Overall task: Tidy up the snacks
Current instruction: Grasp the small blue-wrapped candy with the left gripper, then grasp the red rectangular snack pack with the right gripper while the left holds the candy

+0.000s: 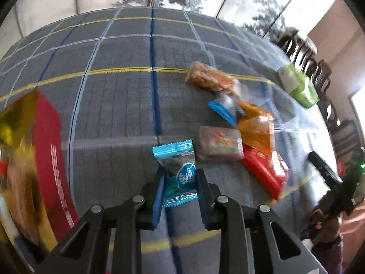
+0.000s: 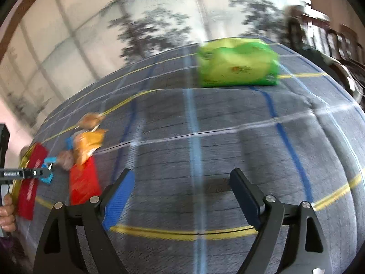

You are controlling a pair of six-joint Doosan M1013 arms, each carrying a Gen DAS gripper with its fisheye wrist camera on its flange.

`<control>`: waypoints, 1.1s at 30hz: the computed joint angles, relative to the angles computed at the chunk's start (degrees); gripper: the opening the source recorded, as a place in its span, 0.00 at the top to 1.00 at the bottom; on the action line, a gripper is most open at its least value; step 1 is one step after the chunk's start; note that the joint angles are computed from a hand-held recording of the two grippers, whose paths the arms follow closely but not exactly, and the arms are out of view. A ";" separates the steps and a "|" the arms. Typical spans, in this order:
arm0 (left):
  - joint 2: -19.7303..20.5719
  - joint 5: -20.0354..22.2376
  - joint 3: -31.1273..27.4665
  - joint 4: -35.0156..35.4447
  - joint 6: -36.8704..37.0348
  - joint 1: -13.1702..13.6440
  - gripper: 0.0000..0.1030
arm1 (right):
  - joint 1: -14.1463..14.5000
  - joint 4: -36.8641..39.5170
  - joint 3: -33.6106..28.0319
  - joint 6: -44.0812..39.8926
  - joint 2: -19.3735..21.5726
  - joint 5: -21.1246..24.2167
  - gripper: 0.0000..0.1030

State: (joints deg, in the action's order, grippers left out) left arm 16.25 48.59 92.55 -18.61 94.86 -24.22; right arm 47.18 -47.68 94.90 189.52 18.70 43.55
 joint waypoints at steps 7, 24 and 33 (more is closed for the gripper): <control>-5.76 -3.00 5.44 -0.21 0.34 -1.48 0.74 | 0.39 7.31 -5.22 -21.31 2.15 -8.85 0.14; -11.05 -5.27 9.17 3.45 -1.62 -2.92 0.74 | -0.19 21.53 -18.09 -51.36 11.08 3.14 0.60; -13.67 -6.54 11.28 4.21 -3.00 -2.38 0.74 | 2.89 16.51 -11.73 -41.71 6.52 -1.38 0.60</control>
